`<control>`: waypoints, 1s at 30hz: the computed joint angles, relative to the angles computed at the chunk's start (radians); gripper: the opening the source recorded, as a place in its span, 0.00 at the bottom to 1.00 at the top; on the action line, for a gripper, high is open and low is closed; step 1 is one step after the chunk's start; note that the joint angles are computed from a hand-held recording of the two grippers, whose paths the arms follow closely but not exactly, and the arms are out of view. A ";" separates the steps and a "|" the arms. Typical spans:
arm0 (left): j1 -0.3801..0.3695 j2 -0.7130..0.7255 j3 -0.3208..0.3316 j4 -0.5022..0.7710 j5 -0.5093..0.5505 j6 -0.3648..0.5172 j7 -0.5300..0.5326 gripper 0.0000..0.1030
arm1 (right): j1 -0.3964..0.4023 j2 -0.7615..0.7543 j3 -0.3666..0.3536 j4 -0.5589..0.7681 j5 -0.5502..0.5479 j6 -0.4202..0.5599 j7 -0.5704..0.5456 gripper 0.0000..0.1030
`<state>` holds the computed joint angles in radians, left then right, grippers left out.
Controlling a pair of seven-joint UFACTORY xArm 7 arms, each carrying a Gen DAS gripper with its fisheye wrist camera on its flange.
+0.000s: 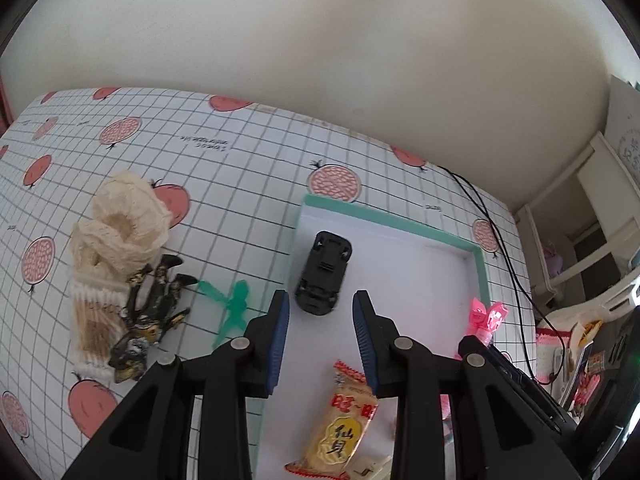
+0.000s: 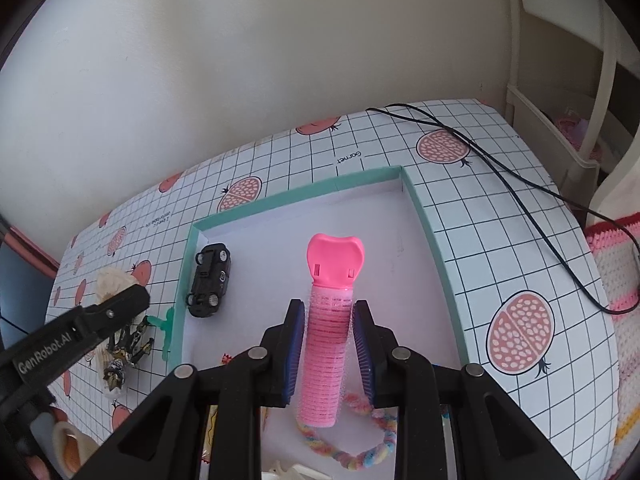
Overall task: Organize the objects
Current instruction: 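Lower the car into the tray and open the left tool while the right tool releases the roller, then withdraw both open tools toward the cotton swab pack and black action figure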
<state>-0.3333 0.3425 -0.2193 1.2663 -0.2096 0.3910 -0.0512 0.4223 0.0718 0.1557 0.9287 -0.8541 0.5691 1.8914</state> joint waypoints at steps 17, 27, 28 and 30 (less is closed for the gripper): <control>0.021 -0.007 0.036 0.055 0.031 0.116 0.005 0.56 | -0.010 -0.017 0.018 0.029 0.145 0.040 -0.145 0.37; 0.012 -0.003 0.070 0.074 0.120 0.156 -0.022 0.80 | -0.002 -0.016 0.017 0.035 0.214 0.062 -0.205 0.79; 0.015 -0.004 0.069 0.072 0.119 0.152 -0.021 0.81 | -0.001 -0.014 0.017 0.037 0.216 0.060 -0.206 0.81; 0.015 -0.009 0.074 0.063 0.129 0.137 -0.031 0.82 | 0.002 -0.005 0.017 0.046 0.216 0.067 -0.211 0.86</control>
<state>-0.3180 0.3331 -0.1458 1.3298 -0.0802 0.5277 -0.0818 0.4238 0.0666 0.1728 0.9749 -0.6383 0.6361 1.6803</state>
